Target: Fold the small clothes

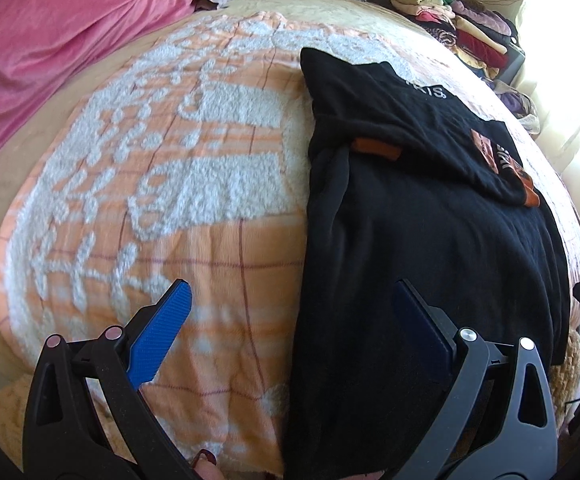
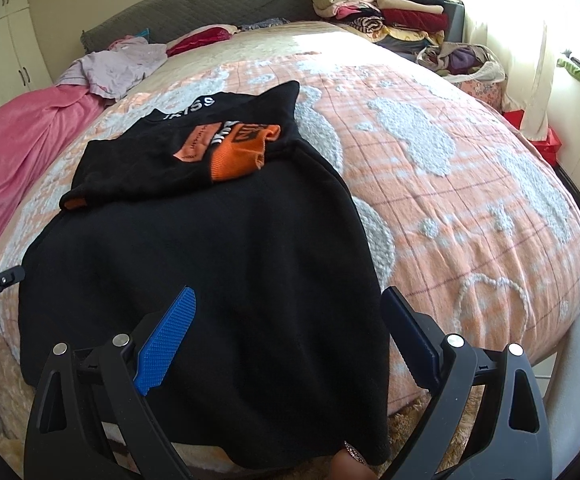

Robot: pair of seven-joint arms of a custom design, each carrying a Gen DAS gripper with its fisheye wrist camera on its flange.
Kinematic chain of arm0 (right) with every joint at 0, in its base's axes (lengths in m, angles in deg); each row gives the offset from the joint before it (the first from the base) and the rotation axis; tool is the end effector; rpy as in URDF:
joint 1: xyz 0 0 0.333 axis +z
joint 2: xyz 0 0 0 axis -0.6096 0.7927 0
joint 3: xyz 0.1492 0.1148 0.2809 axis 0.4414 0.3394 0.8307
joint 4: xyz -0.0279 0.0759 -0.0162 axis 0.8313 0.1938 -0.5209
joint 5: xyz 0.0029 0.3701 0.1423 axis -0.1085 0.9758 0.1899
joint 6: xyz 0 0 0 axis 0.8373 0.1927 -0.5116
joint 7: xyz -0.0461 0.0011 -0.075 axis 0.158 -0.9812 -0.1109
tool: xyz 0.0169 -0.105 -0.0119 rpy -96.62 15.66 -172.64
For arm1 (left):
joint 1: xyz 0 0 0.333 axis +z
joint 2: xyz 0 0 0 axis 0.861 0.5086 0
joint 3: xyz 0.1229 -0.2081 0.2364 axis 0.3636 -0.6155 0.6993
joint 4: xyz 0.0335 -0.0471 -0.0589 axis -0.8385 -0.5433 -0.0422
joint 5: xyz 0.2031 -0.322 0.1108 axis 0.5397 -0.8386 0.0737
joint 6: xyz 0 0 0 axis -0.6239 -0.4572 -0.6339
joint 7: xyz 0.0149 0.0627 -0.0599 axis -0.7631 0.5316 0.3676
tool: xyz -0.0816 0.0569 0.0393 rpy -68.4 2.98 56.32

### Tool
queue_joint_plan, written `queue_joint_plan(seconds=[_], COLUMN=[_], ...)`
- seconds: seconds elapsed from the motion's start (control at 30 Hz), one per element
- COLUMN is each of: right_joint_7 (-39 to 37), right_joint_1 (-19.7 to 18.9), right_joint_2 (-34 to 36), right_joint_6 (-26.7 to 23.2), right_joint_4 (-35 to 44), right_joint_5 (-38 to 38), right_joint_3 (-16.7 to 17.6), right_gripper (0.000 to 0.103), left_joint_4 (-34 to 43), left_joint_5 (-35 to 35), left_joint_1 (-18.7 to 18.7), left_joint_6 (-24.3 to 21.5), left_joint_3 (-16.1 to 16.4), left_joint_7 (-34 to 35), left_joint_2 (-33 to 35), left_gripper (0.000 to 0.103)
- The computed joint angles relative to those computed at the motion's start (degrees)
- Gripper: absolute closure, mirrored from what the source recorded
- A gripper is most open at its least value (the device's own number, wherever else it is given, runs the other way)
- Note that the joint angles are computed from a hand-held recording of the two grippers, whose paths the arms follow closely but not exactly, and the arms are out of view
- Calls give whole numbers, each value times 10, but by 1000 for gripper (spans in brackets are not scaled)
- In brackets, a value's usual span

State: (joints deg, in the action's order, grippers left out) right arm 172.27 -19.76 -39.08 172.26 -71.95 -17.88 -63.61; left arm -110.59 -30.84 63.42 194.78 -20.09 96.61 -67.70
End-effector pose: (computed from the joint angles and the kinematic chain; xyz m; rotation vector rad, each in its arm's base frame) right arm 0.4795 0.2310 0.4511 -1.8197 1.7777 -0.4246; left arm 0.4243 -0.1048 0.4477 -2.2137 1.5900 -0.6273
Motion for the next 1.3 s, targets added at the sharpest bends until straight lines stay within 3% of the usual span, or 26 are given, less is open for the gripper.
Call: queue_joint_plan(seconds=[0.27, 0.43, 0.5, 0.93, 1.2, 1.3], right_joint_7=[-20, -35, -49, -187, -228, -262], right_joint_1=[1, 0, 3, 41, 41, 51], right_joint_2=[-16, -29, -34, -48, -43, -40], right_joint_6=[-5, -19, -21, -28, -53, -57], right_joint_4=[-22, -37, -44, -78, -79, -81], right_joint_5=[27, 43, 56, 214, 262, 312], right_joint_3=[-9, -11, -15, -44, -44, -53], right_gripper=[10, 10, 10, 12, 24, 29], left_joint_4=[-46, -58, -57, -73, -89, -95], left_joint_5=[-77, -133, -140, -159, -194, -205], left_joint_1=[-52, -91, -88, -90, -114, -119], left_joint_6=[15, 27, 18, -3, -22, -26], left_joint_3=[34, 52, 46, 34, 42, 44], left_joint_7=[45, 100, 108, 123, 129, 130], left_joint_2=[-29, -32, -27, -52, -76, -82], left_gripper=[10, 17, 31, 35, 36, 36])
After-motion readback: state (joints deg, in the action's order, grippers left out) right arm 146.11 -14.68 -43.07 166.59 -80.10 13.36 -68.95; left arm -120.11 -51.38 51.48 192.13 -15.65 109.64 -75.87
